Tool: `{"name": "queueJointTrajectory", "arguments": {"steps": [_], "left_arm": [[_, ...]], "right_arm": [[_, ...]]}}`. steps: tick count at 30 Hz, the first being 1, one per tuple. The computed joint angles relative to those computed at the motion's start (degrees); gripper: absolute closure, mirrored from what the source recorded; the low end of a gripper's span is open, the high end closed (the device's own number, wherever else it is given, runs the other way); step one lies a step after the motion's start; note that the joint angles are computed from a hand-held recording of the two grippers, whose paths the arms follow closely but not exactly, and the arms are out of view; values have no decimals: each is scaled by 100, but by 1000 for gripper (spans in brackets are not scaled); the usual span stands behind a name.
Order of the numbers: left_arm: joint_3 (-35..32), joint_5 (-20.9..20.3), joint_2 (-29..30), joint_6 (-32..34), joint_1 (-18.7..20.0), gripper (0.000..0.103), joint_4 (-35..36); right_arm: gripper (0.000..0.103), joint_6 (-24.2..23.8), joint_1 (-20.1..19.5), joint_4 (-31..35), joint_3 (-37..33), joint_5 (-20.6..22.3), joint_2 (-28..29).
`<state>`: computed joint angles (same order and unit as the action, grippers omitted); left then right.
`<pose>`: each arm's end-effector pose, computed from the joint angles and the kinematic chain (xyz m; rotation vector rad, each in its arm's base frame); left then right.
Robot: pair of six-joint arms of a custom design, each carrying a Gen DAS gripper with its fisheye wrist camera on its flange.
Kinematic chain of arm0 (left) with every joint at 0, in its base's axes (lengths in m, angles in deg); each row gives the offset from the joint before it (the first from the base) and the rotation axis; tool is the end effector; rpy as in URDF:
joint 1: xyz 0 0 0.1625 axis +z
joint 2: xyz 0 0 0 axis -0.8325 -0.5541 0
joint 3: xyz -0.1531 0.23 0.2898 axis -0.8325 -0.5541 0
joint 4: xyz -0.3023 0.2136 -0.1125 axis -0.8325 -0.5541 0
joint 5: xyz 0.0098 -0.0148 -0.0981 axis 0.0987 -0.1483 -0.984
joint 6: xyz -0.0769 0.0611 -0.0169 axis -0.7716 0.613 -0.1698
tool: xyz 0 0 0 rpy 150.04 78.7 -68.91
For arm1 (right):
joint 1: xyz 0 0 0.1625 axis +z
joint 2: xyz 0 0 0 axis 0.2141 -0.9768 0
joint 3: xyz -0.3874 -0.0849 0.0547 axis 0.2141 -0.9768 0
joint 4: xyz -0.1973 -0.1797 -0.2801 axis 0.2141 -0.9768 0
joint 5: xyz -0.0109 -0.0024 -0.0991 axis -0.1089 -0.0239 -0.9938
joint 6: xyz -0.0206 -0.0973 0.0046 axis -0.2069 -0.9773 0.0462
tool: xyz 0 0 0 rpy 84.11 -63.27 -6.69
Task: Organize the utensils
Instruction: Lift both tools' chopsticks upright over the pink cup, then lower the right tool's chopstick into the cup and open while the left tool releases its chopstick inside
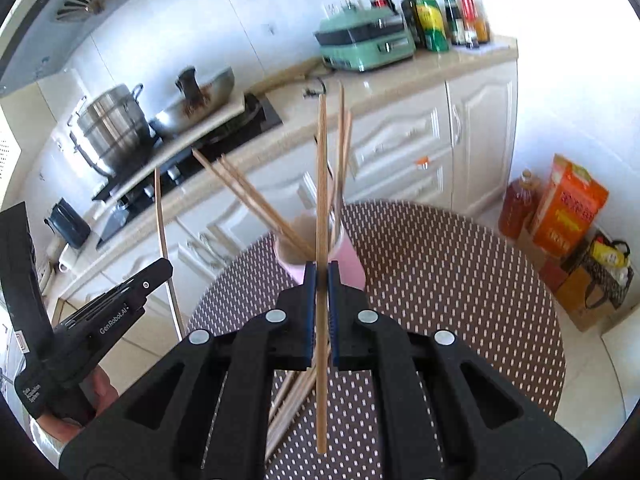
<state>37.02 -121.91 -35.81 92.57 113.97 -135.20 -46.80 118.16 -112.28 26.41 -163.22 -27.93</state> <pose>-0.1125 -0.5472 0.4317 0.5254 2.3934 -0.9289 0.4879 -0.4808 0.1162 0.0890 -2.4537 1.1376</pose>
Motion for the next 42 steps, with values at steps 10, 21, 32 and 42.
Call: {"name": "queueJointTrajectory", "arguments": {"steps": [10,21,32,42], "left_arm": [[-440,5,496,154,-289,96,-1117],[-632,-489,1326,827,-141,96,-3155],[-540,-1049,2035,1299,228,96,-4728],[110,-1220,2122,1861,454,96,-5410]], "right_arm": [[97,-1148,-105,-1026,-712,346,326],[97,-2102,-754,-2720,-799,1493,677],[97,-2847,-1242,-3777,-835,2532,990],[97,-3411,-1402,-4281,-324,2905,1101]]}}
